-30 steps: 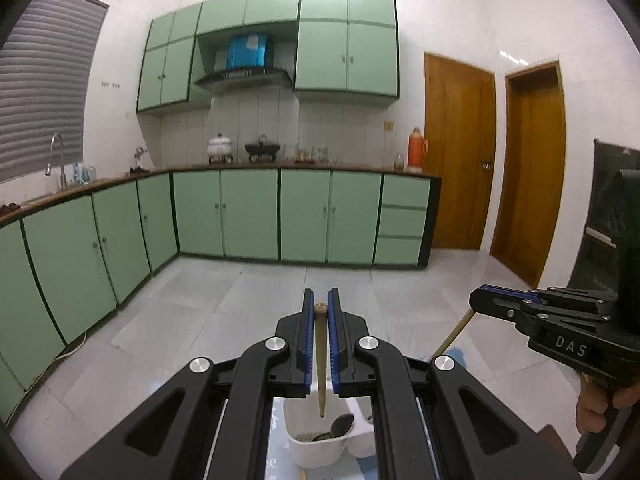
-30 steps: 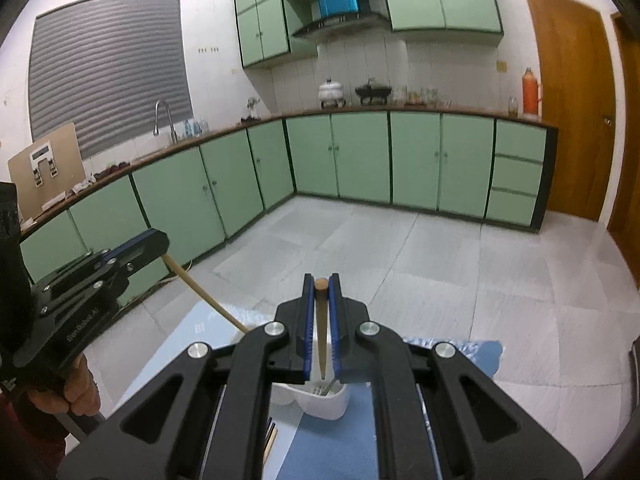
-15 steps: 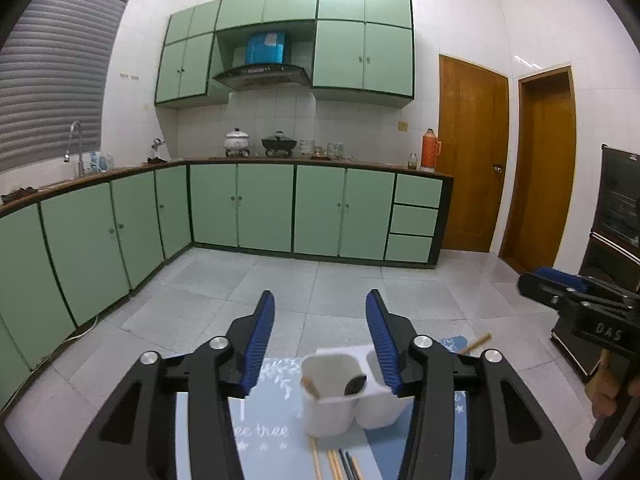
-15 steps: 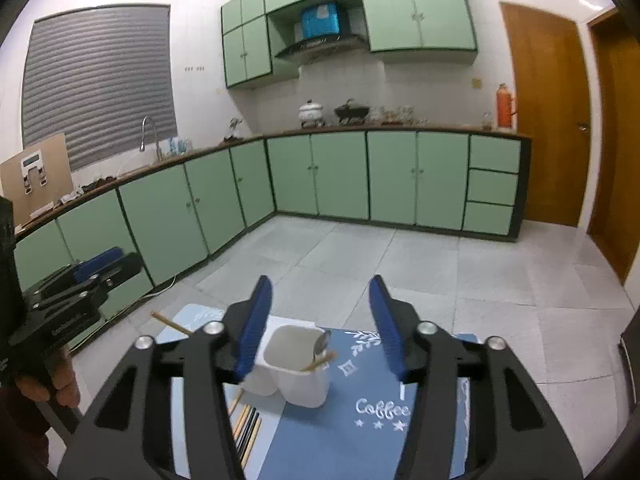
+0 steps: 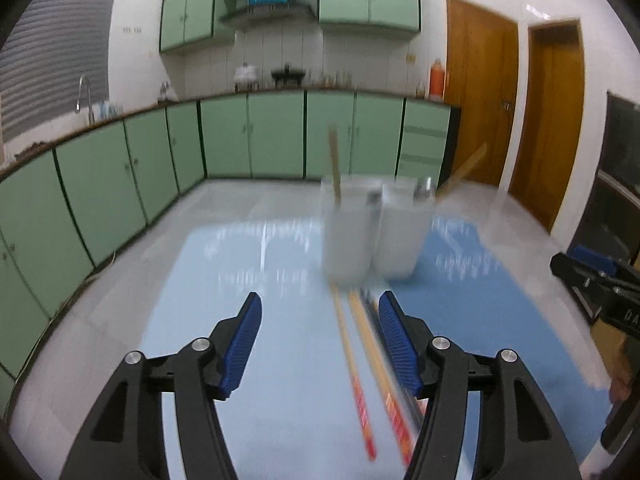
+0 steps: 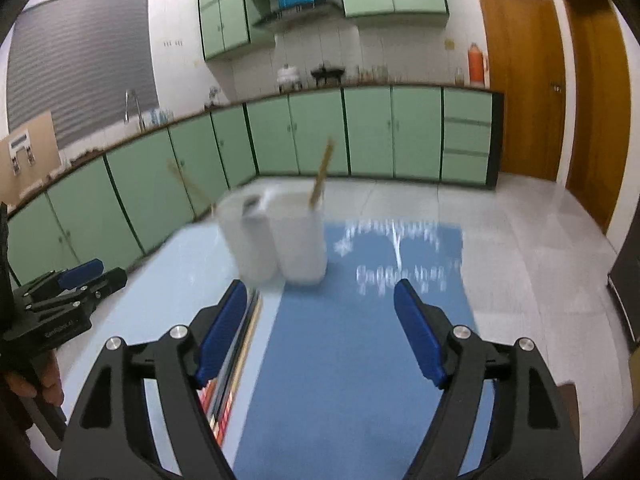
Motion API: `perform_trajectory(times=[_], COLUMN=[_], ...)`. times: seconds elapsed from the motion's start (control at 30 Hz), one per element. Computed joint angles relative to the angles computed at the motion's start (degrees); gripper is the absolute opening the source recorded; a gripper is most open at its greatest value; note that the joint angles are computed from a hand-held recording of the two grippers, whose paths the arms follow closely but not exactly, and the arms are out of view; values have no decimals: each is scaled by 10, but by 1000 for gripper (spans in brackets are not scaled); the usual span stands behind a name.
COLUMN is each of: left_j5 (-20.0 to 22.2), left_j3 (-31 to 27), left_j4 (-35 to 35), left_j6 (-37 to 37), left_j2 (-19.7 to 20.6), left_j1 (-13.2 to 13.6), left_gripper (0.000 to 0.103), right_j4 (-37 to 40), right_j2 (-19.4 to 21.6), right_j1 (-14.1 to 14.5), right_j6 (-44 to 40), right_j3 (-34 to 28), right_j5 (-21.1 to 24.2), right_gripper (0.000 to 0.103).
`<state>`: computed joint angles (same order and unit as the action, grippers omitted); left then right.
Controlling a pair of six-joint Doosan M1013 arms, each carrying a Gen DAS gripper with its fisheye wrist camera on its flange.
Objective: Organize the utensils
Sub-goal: 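Open both grippers and move back over the remaining chopsticks, then lower the left gripper and close it on a red-patterned chopstick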
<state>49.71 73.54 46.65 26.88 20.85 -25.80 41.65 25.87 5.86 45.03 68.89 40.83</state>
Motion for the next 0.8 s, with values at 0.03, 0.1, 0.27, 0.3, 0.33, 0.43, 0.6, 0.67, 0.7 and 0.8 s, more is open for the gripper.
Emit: perform_trajectory(times=[0.03,0.1,0.27,0.3,0.33,0.43,0.6,0.67,0.7,0.8], left_j5=[5,8,4,6,6,0,4,3,1,-5], left_j3=[6,18,44,47,49,55,51,50,50,55], left_j4=[-14,-35,-54,-57,-61,-77,-118,-135,-141,-156], left_j6=[5,9,-8,-7,-8,-7,21,29,30,29], left_j2=[0,-1,-2,-1,0,1,10,13,14,15], left_j1=[-1,-2,-10,-12,-14,-17,-17,-15,-14,-12], left_gripper=[60,60,60,60,60,60,51,45,43,37], right_j4=[-4,-13,-14,-13,-10,-6,-11,-6,-5,-5], right_j2=[-3,-6,-18,-19,-20,-23,-24,-24,-24,-25], right_j1=[1,2,7,8,8,8,10,9,8,7], right_j6=[6,22,20,17,14,4,6,1,0,-1], right_j3=[10,20,55,58,61,72,73,74,74,75], right_j5=[2,7,-8,-7,-6,0,8,8,8,11], right_gripper=[74,74,73,72,72,71,70,69,69,68])
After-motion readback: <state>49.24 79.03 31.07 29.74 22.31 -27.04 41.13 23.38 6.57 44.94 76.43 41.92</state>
